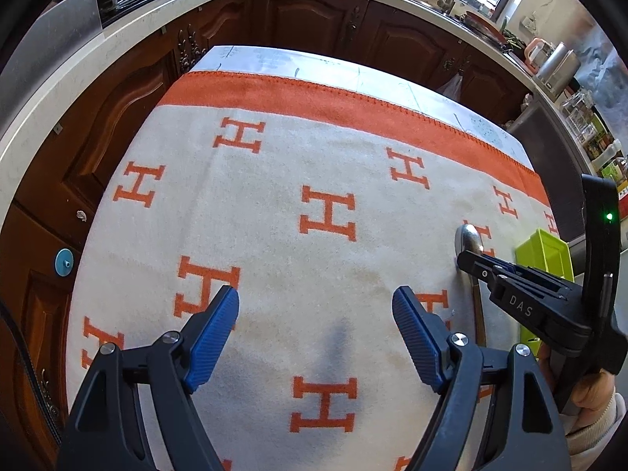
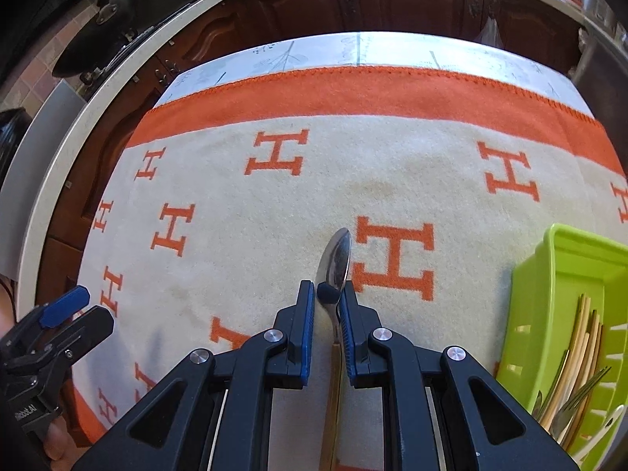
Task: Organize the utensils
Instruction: 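Move the right tool to the wooden-handled spoon and close it, then carry the wooden-handled spoon into the green tray and open the right tool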
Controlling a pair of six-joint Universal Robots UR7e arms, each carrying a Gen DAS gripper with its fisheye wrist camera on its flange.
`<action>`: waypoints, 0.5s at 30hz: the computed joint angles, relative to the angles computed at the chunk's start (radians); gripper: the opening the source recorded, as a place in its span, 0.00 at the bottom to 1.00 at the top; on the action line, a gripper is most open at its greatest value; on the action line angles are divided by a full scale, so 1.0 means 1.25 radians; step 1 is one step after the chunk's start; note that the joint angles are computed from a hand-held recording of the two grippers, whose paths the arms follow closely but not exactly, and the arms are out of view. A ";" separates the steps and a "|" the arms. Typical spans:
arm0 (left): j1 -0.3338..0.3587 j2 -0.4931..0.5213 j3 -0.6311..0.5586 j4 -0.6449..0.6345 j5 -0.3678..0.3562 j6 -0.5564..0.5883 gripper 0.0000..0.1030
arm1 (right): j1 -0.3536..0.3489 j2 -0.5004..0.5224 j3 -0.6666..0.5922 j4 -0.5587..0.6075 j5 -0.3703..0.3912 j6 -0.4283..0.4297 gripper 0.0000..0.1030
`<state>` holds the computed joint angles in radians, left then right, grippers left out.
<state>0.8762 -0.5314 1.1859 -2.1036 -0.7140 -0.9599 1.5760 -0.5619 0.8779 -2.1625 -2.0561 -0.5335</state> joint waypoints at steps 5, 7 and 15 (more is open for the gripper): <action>-0.001 0.002 0.000 0.012 -0.002 -0.006 0.77 | 0.002 -0.020 0.062 -0.082 0.006 -0.045 0.07; -0.003 0.005 -0.005 0.028 -0.002 -0.011 0.77 | -0.001 -0.032 0.079 -0.086 0.027 -0.041 0.03; -0.020 0.009 -0.011 0.065 -0.001 -0.014 0.77 | -0.018 -0.124 0.159 -0.078 0.162 -0.018 0.02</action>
